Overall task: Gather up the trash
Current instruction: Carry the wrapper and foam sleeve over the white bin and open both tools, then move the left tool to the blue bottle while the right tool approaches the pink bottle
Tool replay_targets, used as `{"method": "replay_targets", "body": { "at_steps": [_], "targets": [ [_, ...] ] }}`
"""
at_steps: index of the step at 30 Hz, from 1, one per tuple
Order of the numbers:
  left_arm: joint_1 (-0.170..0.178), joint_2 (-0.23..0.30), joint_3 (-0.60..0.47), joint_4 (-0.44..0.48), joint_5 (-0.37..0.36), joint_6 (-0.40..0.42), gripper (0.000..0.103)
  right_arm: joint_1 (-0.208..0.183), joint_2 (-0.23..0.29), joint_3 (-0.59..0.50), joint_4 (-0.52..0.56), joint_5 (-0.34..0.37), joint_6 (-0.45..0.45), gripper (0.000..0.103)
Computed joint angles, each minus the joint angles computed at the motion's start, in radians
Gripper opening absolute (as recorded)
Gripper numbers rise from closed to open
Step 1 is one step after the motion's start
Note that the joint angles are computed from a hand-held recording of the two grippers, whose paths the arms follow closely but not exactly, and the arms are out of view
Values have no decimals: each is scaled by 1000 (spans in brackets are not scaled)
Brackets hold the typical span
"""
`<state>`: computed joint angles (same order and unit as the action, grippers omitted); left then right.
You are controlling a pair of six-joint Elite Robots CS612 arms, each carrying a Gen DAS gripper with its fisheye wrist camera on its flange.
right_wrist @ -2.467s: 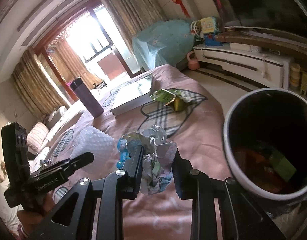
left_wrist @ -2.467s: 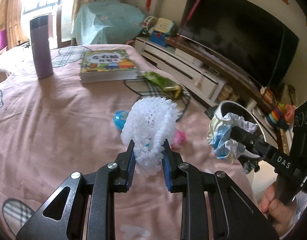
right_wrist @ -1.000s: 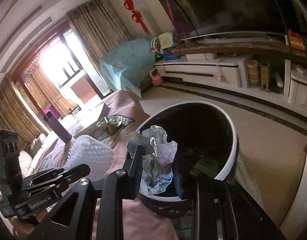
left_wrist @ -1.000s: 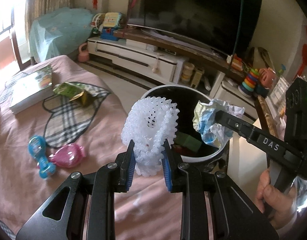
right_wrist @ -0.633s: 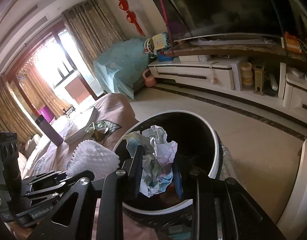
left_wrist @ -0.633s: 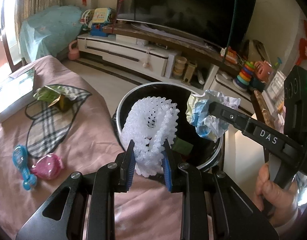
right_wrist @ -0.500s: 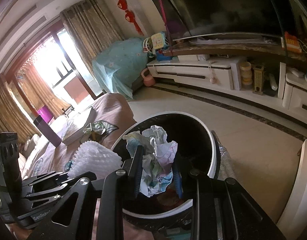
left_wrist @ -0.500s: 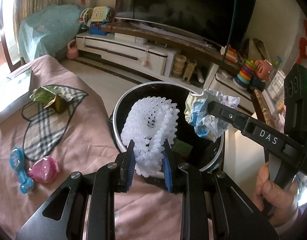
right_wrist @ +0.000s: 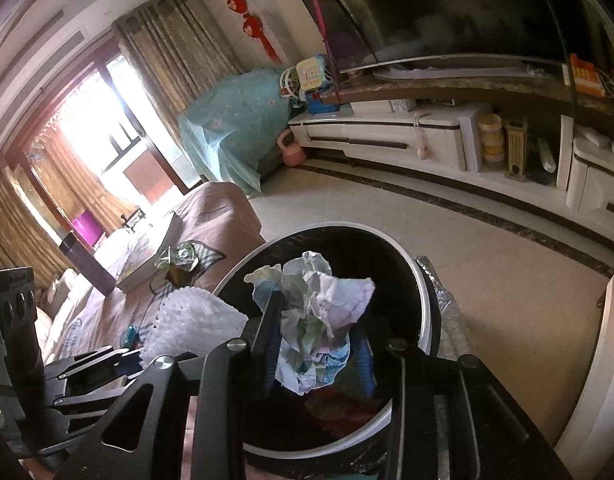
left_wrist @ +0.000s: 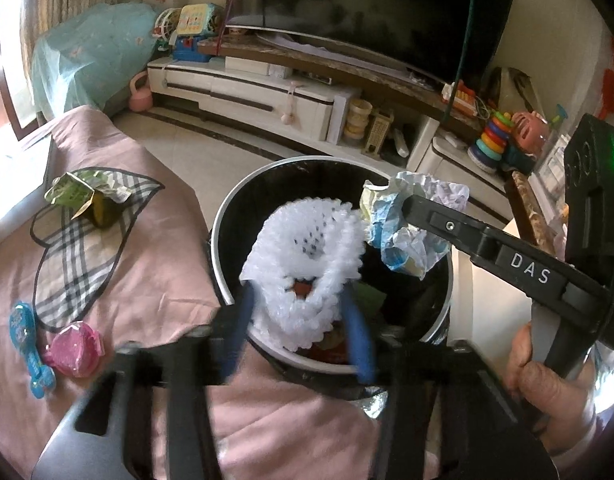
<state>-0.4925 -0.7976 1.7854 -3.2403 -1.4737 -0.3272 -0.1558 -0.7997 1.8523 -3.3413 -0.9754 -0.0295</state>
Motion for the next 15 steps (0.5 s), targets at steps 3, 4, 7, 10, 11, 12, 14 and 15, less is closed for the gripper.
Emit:
{"method": "replay_targets", "body": {
  "at_steps": [3, 4, 7, 10, 11, 12, 14, 15],
  "targets": [
    [0, -2, 7, -18, 6, -7, 65, -4, 3, -4, 1, 10, 12, 50],
    [1, -4, 10, -20, 4, -8, 66, -5, 3, -5, 0, 14, 17, 56],
    [1, -11, 26, -32, 16, -16, 69, -8, 4, -1, -12, 26, 30, 68],
    [3, -20, 52, -54, 28, -34, 74, -10, 3, 4, -24, 40, 43, 79],
    [3, -25, 66, -67, 34, -41, 74, -10, 1, 7, -31, 43, 46, 81],
    [3, -27, 74, -72, 39, -47, 74, -10, -1, 12, -42, 45, 50, 84],
    [5, -35, 98, -89, 52, -61, 74, -9, -5, 19, -52, 49, 54, 86],
    [6, -39, 111, -97, 60, -72, 74, -9, -6, 22, -56, 56, 56, 88]
  ]
}}
